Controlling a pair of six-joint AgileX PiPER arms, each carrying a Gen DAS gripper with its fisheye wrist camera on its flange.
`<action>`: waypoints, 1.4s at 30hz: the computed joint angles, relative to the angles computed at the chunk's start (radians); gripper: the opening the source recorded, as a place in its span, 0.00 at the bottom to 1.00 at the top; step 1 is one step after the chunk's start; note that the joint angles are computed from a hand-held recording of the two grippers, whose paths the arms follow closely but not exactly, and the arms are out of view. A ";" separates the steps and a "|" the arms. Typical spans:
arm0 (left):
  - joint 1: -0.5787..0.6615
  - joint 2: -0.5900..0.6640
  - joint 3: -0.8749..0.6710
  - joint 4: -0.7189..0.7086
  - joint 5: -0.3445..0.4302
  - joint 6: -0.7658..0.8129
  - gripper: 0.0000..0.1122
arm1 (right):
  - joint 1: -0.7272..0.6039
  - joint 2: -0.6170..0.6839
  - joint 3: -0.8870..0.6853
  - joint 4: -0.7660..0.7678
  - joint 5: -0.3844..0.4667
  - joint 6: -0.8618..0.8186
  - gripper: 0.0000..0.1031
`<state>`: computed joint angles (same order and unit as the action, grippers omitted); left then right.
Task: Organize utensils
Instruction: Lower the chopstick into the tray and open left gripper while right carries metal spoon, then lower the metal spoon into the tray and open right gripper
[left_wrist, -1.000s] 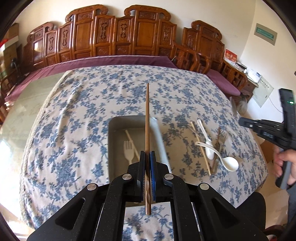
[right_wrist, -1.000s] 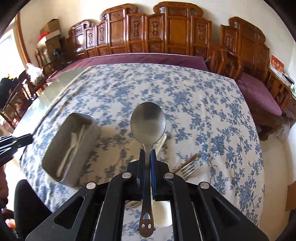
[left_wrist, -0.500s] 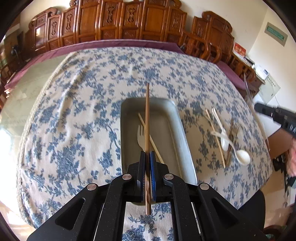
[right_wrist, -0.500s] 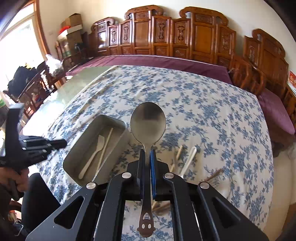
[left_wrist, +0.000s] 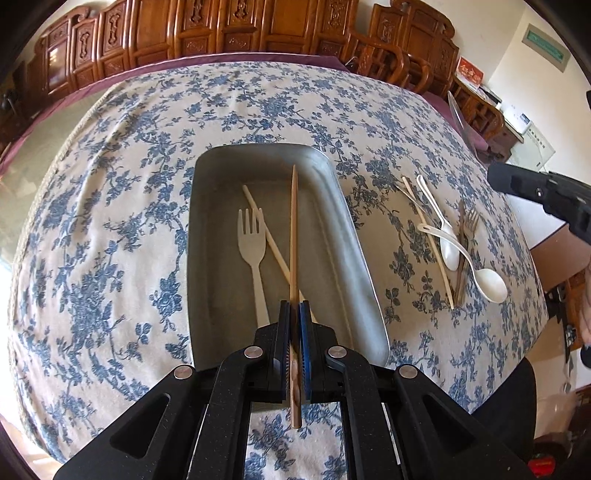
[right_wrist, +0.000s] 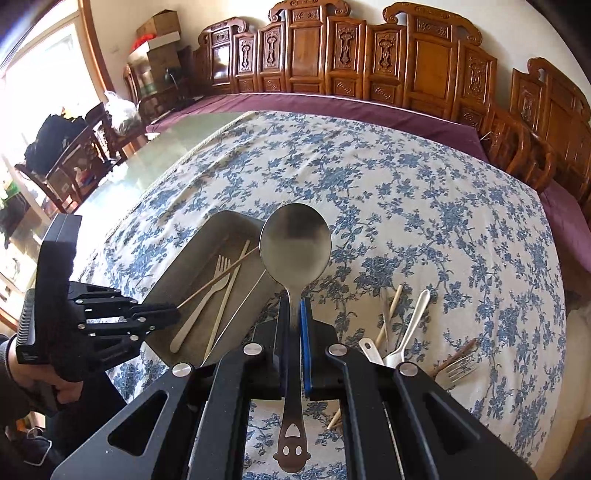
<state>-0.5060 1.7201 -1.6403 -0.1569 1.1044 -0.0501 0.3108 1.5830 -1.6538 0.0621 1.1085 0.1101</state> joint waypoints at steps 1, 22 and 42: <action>0.000 0.008 -0.006 -0.004 0.002 -0.004 0.04 | 0.001 0.003 -0.002 0.001 0.000 0.003 0.07; 0.086 -0.062 -0.031 0.004 -0.003 0.020 0.12 | 0.110 0.170 -0.151 0.012 -0.029 0.095 0.07; 0.237 -0.129 -0.041 0.015 0.041 0.093 0.12 | 0.224 0.386 -0.287 -0.088 -0.051 0.294 0.07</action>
<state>-0.2692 1.5911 -1.6817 -0.1420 1.1454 0.0432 0.5352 1.9691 -1.9405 -0.0255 1.0579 0.4040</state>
